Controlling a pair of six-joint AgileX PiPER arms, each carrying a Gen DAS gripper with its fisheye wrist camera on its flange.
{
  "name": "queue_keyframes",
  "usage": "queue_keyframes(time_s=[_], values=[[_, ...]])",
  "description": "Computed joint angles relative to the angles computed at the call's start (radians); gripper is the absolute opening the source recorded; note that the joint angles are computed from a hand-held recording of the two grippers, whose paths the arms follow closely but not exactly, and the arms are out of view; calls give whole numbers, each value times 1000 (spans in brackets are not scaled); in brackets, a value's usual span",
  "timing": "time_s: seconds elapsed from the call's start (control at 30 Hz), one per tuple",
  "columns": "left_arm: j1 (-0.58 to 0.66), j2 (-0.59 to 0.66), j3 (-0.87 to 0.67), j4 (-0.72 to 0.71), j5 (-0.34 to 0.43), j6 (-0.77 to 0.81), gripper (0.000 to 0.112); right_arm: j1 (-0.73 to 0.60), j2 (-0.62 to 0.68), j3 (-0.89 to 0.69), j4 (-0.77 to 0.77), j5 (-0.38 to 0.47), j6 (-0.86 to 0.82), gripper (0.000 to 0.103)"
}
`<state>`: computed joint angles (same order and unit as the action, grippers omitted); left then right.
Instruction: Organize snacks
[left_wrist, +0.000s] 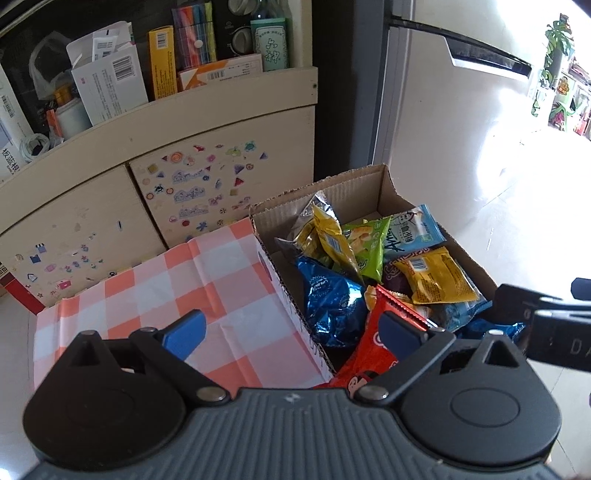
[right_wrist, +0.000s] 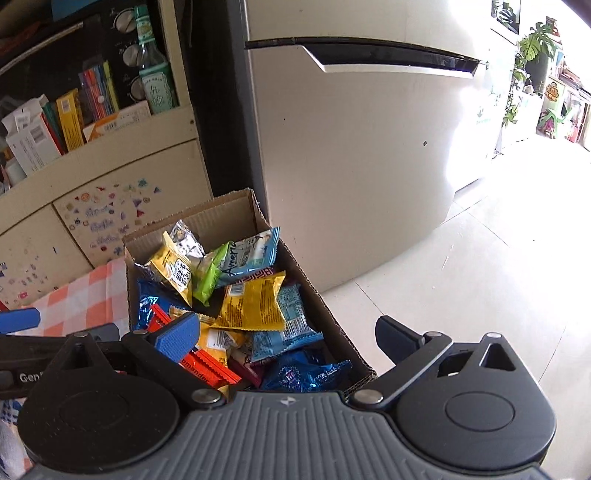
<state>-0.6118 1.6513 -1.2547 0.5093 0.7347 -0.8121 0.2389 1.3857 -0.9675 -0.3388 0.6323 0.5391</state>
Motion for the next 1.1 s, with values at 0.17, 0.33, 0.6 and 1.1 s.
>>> queue_keyframes(time_s=[0.17, 0.33, 0.6, 1.1], values=[[-5, 27, -43, -1, 39, -2, 100, 13, 31, -24, -6, 23, 11, 103], [-11, 50, -73, 28, 77, -13, 100, 23, 57, -40, -8, 44, 21, 103], [-19, 88, -118, 61, 124, 7, 100, 42, 91, -68, -36, 80, 52, 103], [-24, 118, -143, 84, 157, 36, 100, 53, 119, -93, -51, 109, 74, 103]])
